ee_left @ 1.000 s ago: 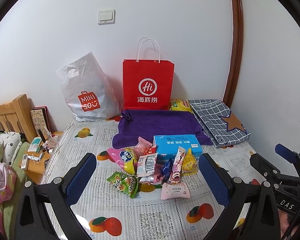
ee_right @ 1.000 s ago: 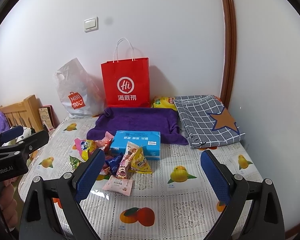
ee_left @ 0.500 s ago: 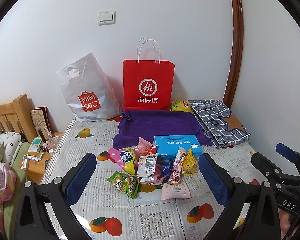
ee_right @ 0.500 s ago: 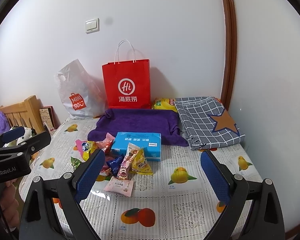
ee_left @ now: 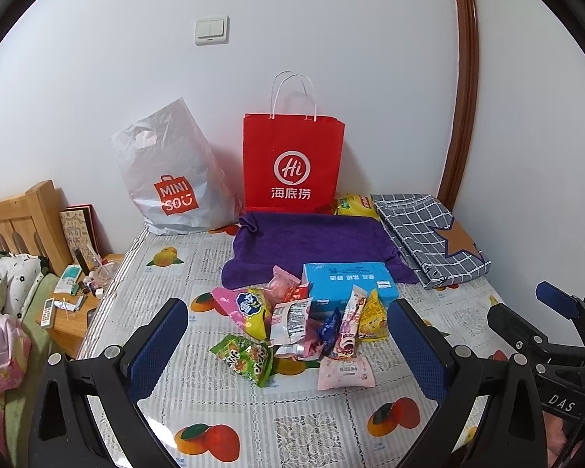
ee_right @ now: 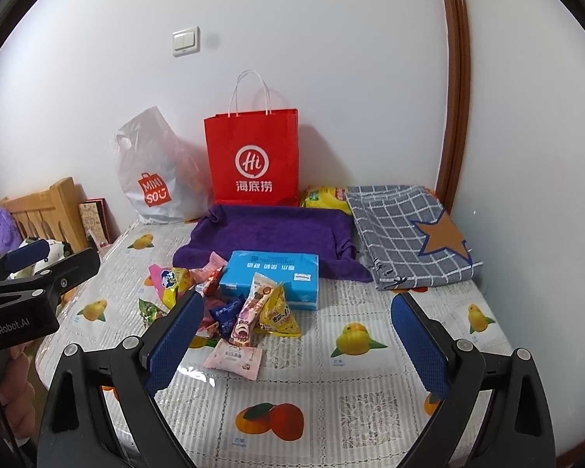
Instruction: Organize snacks
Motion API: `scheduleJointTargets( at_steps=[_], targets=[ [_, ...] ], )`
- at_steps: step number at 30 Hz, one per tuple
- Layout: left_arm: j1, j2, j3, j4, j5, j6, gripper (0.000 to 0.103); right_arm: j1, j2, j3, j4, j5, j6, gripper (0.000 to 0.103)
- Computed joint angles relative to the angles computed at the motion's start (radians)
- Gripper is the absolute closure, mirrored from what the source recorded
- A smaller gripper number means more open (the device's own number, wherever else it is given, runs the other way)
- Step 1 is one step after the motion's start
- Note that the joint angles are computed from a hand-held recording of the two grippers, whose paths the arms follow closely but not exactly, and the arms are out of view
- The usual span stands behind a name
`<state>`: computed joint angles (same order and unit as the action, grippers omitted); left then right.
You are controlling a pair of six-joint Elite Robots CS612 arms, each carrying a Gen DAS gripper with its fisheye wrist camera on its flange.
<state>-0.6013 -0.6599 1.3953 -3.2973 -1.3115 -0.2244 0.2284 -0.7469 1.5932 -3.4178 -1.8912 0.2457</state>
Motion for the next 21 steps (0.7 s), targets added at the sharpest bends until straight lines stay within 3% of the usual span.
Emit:
scheduleJointTargets(
  at_steps=[8,13,21],
  targets=[
    [0.018,0.035,-0.029,0.025,-0.006,-0.025,0.001,-0.023,0.031,-0.032,0.078,0.082,0.029,0.006],
    [0.039,0.067,-0.076,0.118,-0.033,-0.046,0.001,-0.035,0.073,-0.067,0.085,0.117,0.05,0.007],
    [0.072,0.14,-0.181,0.267,-0.076,-0.079,0.001,-0.047,0.162,-0.186,0.187,0.159,0.048,0.024]
  ],
)
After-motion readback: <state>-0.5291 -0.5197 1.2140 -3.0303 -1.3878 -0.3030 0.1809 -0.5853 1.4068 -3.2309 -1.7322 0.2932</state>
